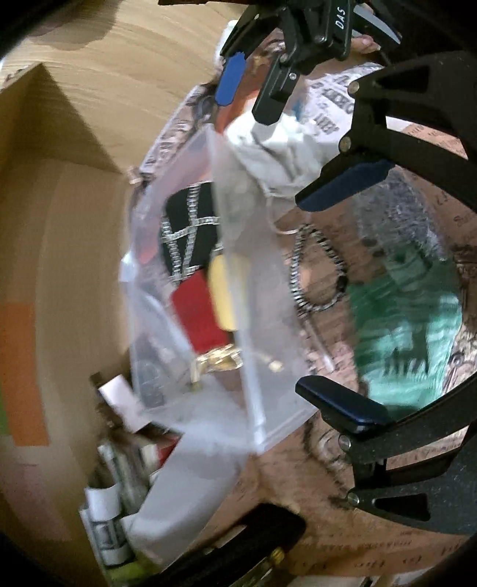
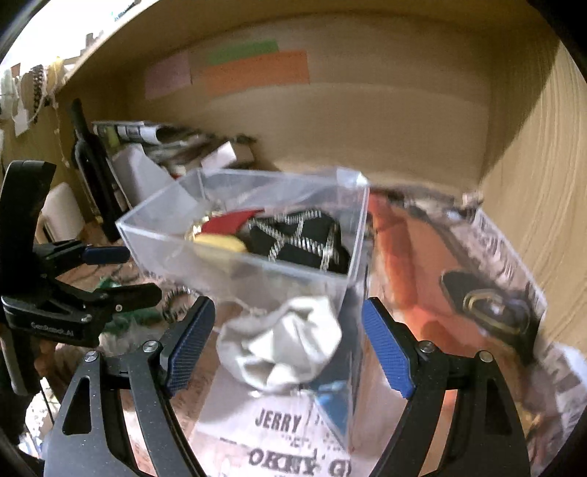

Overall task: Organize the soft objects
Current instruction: 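Grasp the white cloth with the right tool while the left tool grasps the black beaded bracelet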

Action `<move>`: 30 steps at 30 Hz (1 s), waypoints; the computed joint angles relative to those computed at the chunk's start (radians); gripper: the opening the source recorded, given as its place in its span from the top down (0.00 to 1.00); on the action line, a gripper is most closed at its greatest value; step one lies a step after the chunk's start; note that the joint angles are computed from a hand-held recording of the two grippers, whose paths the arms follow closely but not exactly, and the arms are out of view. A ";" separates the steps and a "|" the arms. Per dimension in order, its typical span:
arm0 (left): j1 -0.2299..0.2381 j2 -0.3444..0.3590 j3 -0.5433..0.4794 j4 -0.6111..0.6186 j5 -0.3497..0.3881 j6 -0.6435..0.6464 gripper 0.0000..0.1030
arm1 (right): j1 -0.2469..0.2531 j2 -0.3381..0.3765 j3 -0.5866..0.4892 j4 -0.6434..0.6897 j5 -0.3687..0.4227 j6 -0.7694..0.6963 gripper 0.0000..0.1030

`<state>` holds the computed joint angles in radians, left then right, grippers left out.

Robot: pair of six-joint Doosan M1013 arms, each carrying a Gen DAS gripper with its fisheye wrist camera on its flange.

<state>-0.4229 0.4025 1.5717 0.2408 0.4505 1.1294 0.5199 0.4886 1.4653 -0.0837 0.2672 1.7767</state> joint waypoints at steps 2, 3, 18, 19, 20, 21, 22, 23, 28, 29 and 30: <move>0.000 0.014 -0.008 -0.047 0.024 0.045 0.11 | -0.003 0.007 -0.002 0.043 0.020 -0.026 0.22; 0.001 0.020 -0.014 -0.068 0.034 0.062 0.11 | -0.004 0.011 -0.004 0.058 0.030 -0.034 0.22; 0.019 0.071 -0.066 -0.215 0.079 0.152 0.34 | -0.019 0.049 -0.031 0.322 0.115 -0.274 0.50; 0.018 0.071 -0.065 -0.212 0.075 0.152 0.35 | -0.017 0.047 -0.028 0.315 0.108 -0.272 0.54; 0.018 0.070 -0.063 -0.212 0.071 0.154 0.37 | -0.016 0.045 -0.025 0.316 0.102 -0.277 0.58; 0.019 0.068 -0.059 -0.216 0.066 0.161 0.43 | -0.016 0.044 -0.025 0.317 0.100 -0.280 0.61; 0.021 0.063 -0.051 -0.224 0.061 0.173 0.46 | -0.016 0.044 -0.023 0.317 0.096 -0.280 0.65; 0.022 0.062 -0.049 -0.231 0.059 0.184 0.51 | -0.015 0.042 -0.021 0.320 0.092 -0.283 0.68; 0.020 0.050 -0.030 -0.208 0.039 0.164 0.63 | -0.014 0.033 -0.007 0.325 0.067 -0.281 0.75; 0.019 0.048 -0.028 -0.209 0.035 0.165 0.64 | -0.013 0.030 -0.003 0.316 0.061 -0.274 0.75; 0.016 0.040 -0.018 -0.201 0.032 0.153 0.65 | -0.012 0.028 -0.001 0.306 0.057 -0.265 0.75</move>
<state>-0.4068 0.4425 1.5532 0.0393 0.4821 1.2827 0.5083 0.5165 1.4644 0.2227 0.3243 1.5116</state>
